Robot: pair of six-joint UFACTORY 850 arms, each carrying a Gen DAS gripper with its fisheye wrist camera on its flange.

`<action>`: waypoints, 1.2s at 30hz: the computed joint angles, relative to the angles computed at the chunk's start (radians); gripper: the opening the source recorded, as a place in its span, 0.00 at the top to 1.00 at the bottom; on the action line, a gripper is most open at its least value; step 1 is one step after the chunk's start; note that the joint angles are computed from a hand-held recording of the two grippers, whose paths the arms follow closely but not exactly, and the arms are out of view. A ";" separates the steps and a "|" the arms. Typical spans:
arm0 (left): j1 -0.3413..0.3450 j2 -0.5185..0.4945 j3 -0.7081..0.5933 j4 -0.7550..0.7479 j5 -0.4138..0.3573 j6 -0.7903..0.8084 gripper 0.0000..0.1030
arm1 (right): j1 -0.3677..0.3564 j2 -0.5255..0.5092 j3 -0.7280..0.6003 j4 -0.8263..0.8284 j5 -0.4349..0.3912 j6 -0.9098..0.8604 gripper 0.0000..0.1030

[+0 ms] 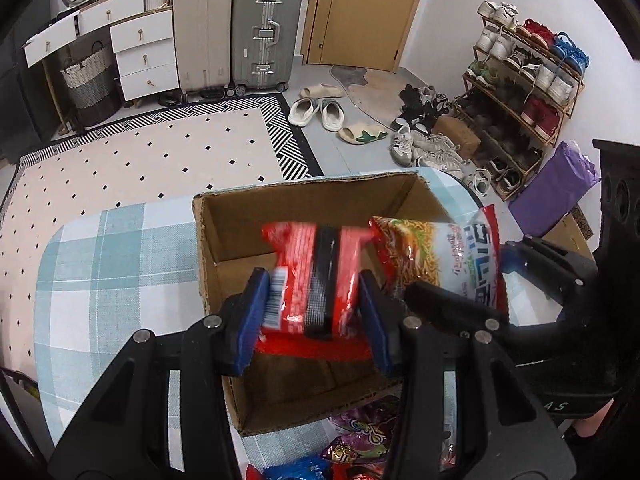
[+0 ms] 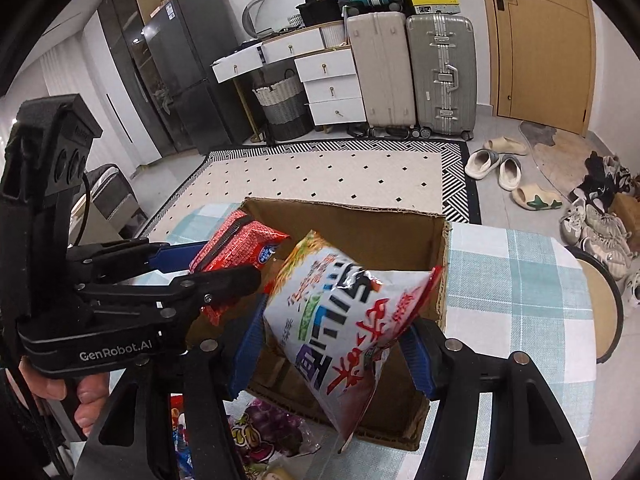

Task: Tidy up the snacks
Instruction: 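Open both grippers to drop the snacks into the box and withdraw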

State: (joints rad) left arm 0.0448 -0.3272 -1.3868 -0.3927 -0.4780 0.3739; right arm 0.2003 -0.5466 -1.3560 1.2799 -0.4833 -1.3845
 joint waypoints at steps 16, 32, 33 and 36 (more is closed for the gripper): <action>0.049 0.238 0.233 -0.184 0.096 0.124 0.30 | -0.062 0.249 0.279 0.466 -0.037 -0.482 0.13; 0.008 0.817 0.575 -0.026 0.240 -0.039 0.00 | -0.128 0.664 0.628 0.605 -0.165 -0.626 0.01; 0.003 0.844 0.583 0.035 0.232 -0.103 0.00 | -0.130 0.692 0.652 0.612 -0.164 -0.630 0.01; -0.006 0.918 0.615 0.138 0.208 -0.205 0.01 | -0.131 0.781 0.727 0.623 -0.163 -0.641 0.01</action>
